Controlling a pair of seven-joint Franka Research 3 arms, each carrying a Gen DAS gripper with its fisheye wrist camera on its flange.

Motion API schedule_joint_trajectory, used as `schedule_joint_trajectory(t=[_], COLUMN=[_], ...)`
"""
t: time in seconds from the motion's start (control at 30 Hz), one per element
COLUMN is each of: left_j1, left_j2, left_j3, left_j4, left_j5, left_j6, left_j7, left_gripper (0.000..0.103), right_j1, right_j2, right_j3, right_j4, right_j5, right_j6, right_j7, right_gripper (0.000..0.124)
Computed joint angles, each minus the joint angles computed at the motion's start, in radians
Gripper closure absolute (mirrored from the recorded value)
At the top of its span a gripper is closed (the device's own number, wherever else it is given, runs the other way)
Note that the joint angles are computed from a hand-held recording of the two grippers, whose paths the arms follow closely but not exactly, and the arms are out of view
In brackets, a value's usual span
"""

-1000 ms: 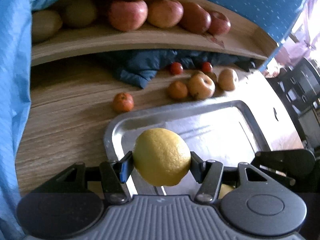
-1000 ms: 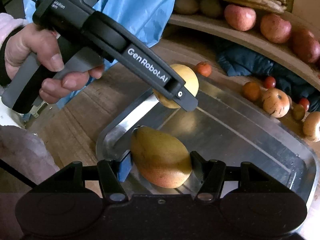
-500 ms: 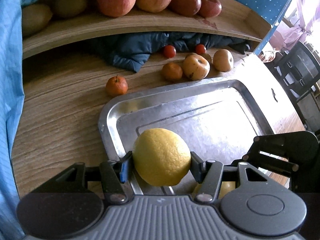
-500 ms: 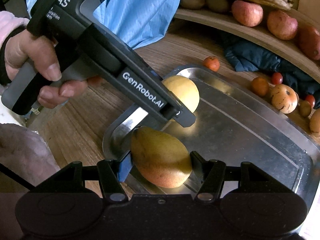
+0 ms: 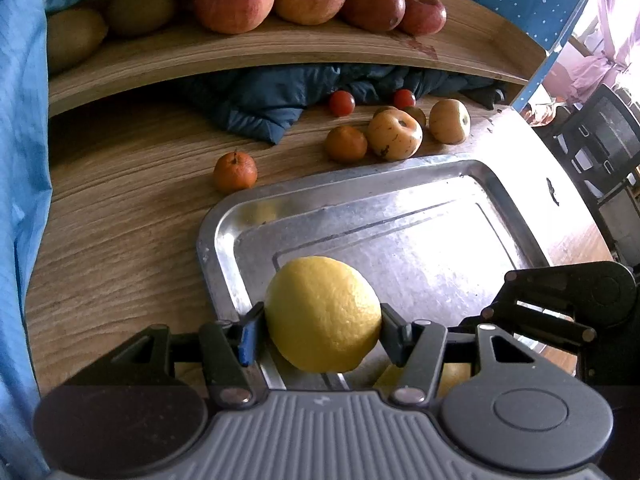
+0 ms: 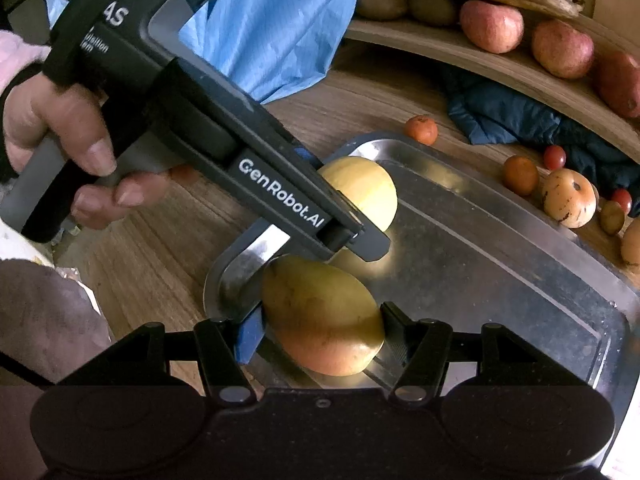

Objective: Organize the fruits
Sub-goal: 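Carry the lemon in left tool over the tray while right tool carries the pear, then open right tool to set the pear on the tray while left tool releases the lemon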

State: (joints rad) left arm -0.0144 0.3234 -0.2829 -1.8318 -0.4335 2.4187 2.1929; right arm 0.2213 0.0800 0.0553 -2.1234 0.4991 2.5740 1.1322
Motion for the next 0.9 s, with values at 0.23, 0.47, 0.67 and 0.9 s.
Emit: schedule_joint_trajectory(t=[0.23,0.47,0.67,0.9], left_j1=[-0.015,-0.024,-0.033,-0.077], left_j2=[-0.032,-0.098,-0.185,-0.293], left_j3=[0.002,0.008,0.017,0.054], left_j4=[-0.044,-0.122,-0.218,-0.350], left_j5=[0.008,-0.013,-0.077,-0.146], left_j6=[0.056,0.132,0.203,0.304], left_j7=[-0.021,-0.059,-0.049,-0.011], left_gripper=[0.029,0.019,0.009,0.001], right_j1=[0.001,-0.001,-0.002,0.003], right_j2=[-0.015,-0.077,-0.155,-0.243], right_j3=[0.001,-0.009,-0.023,-0.036], right_j4=[-0.025,-0.092,-0.163,-0.245], right_j5=[0.022,0.038,0.064,0.071], right_j6=[0.030,0.067,0.088,0.107], right_j7=[-0.022,-0.017,-0.036,-0.038], right_gripper=[0.056,0.046,0.039,0.031])
